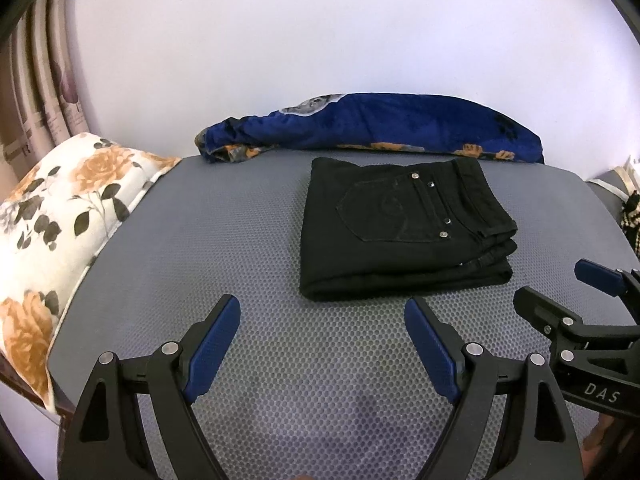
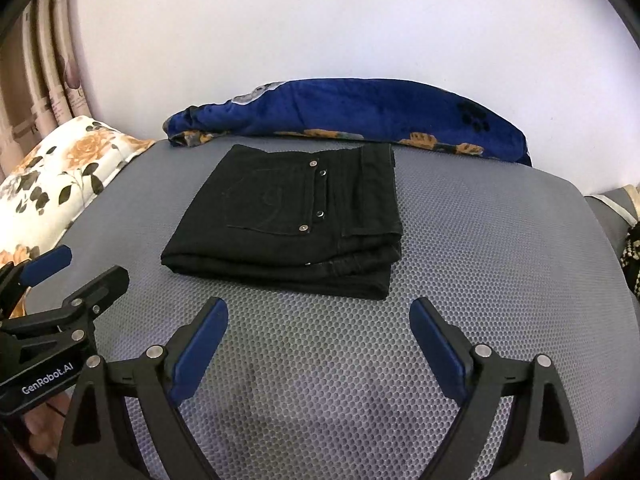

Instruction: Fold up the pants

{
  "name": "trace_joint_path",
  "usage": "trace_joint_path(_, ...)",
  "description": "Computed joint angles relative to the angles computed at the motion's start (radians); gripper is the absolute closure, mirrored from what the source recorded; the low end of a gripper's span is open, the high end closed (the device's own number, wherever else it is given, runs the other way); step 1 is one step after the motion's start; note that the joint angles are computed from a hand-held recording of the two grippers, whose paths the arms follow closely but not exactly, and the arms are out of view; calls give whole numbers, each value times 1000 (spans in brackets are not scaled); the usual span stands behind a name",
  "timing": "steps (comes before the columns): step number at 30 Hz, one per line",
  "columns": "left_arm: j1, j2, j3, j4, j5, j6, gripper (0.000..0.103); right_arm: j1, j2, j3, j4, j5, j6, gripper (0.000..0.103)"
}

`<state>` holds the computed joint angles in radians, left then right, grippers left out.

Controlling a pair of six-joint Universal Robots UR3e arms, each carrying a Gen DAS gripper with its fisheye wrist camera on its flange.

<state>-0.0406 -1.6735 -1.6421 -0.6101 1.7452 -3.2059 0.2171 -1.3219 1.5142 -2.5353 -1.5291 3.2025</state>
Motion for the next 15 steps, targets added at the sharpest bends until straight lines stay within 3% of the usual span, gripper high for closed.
trace_joint_path(15, -1, -10, -3, -1, 2, -6, 19, -2, 14, -5, 14, 6, 11, 12)
